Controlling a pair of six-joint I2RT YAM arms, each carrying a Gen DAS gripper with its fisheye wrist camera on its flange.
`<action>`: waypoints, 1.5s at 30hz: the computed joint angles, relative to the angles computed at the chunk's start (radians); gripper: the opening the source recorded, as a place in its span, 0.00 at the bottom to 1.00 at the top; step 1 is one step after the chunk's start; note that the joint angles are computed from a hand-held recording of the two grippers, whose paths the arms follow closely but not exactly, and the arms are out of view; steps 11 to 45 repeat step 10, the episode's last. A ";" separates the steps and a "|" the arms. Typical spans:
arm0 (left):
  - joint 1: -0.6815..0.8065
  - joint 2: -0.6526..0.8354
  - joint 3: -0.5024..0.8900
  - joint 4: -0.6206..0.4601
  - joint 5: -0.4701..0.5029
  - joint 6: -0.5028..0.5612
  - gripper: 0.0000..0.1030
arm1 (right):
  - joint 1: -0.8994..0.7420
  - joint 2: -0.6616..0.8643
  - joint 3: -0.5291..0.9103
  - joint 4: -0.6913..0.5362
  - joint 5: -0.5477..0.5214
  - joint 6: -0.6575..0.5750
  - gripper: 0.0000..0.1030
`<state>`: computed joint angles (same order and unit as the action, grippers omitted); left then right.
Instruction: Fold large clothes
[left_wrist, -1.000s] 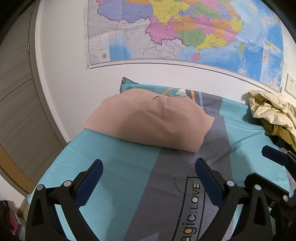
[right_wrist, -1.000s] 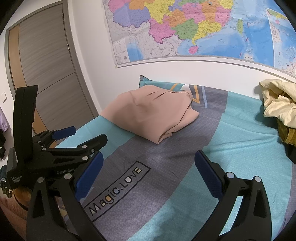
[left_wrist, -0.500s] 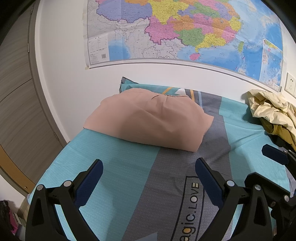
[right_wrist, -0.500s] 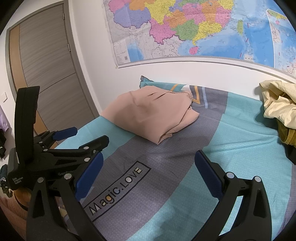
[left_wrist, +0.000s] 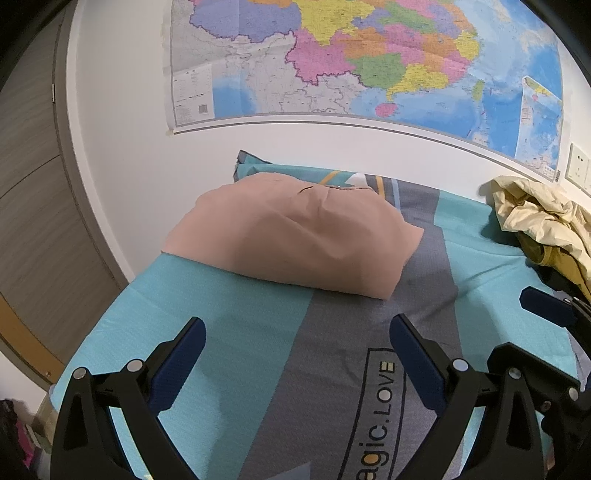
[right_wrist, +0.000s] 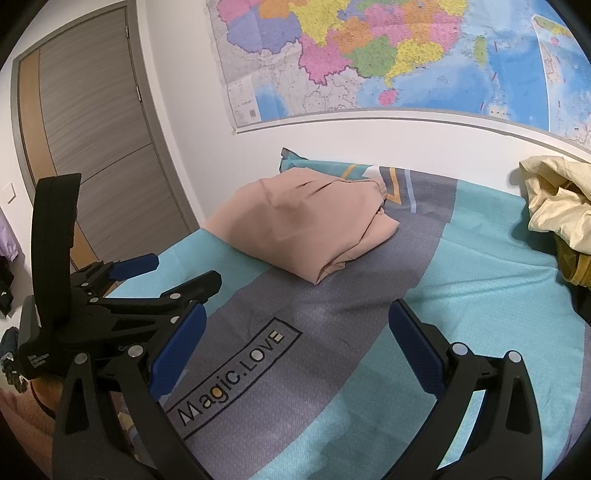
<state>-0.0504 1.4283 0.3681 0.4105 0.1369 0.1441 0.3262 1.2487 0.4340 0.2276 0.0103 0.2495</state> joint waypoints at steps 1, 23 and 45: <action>-0.002 0.005 0.000 0.004 0.004 -0.002 0.93 | 0.000 -0.003 -0.002 -0.002 0.004 0.001 0.95; -0.081 0.065 0.047 -0.061 0.076 -0.022 0.93 | -0.079 -0.138 -0.086 -0.052 0.014 0.018 0.95; -0.081 0.065 0.047 -0.061 0.076 -0.022 0.93 | -0.079 -0.138 -0.086 -0.052 0.014 0.018 0.95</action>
